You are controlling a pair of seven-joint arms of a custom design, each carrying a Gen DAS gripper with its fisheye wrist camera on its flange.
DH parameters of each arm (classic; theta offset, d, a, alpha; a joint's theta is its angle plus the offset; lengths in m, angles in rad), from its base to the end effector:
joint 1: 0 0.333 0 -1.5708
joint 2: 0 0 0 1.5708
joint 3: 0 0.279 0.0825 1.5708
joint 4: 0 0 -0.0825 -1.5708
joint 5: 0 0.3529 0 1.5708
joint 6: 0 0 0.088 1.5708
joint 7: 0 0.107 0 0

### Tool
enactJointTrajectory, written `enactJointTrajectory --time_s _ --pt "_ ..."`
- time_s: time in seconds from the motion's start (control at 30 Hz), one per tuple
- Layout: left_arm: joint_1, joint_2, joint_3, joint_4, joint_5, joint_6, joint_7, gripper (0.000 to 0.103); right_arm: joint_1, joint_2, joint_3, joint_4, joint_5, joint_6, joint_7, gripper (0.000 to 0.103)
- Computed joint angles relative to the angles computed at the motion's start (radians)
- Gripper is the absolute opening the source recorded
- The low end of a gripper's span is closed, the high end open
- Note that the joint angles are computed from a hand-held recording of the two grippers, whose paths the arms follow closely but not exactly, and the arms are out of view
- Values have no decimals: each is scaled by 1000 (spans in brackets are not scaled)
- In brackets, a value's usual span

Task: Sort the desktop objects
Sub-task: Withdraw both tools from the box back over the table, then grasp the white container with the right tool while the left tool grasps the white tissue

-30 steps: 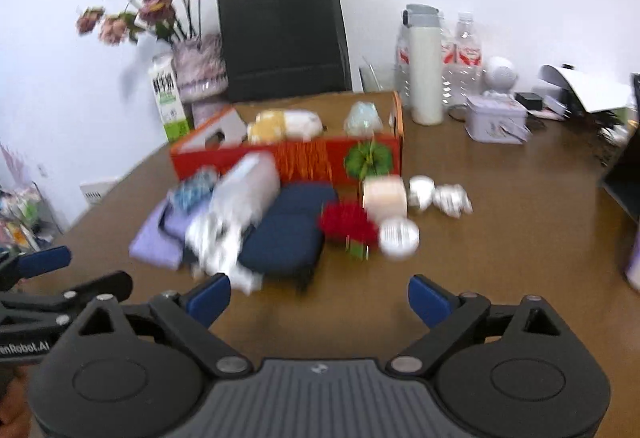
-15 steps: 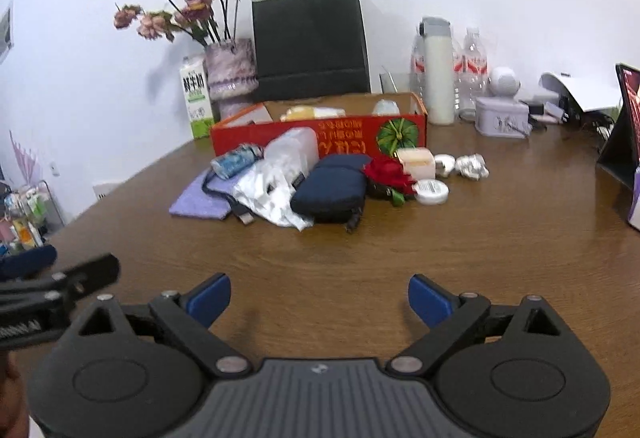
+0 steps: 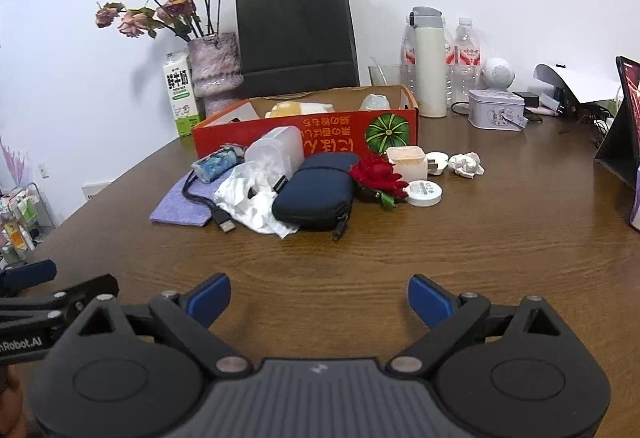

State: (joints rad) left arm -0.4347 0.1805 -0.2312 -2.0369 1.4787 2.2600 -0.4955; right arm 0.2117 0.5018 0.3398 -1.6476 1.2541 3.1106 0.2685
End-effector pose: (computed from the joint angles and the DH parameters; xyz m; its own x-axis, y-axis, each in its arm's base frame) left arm 0.4662 -0.3283 0.3636 0.3616 -0.9317 0.0350 -0.4261 -0.1986 -0.8826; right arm 0.6119 0.2422 0.3784 0.5292 -0.8377 -0.1353 -0.5073 -0.1845 -0.8418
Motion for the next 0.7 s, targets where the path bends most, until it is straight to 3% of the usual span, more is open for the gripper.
enactJointTrajectory --time_s 0.13,0.27,0.57,0.7 --pt "41 2 20 14 -33 95 5 103 51 36 -68 50 -129 -17 146 96" --pt "63 16 33 30 -56 131 26 103 79 76 -110 99 -262 -38 283 96" --pt "84 43 52 53 -114 184 107 103 89 144 -122 181 -460 -83 446 96" --pt "95 58 74 83 -68 213 120 103 84 206 -107 294 -508 -158 484 95"
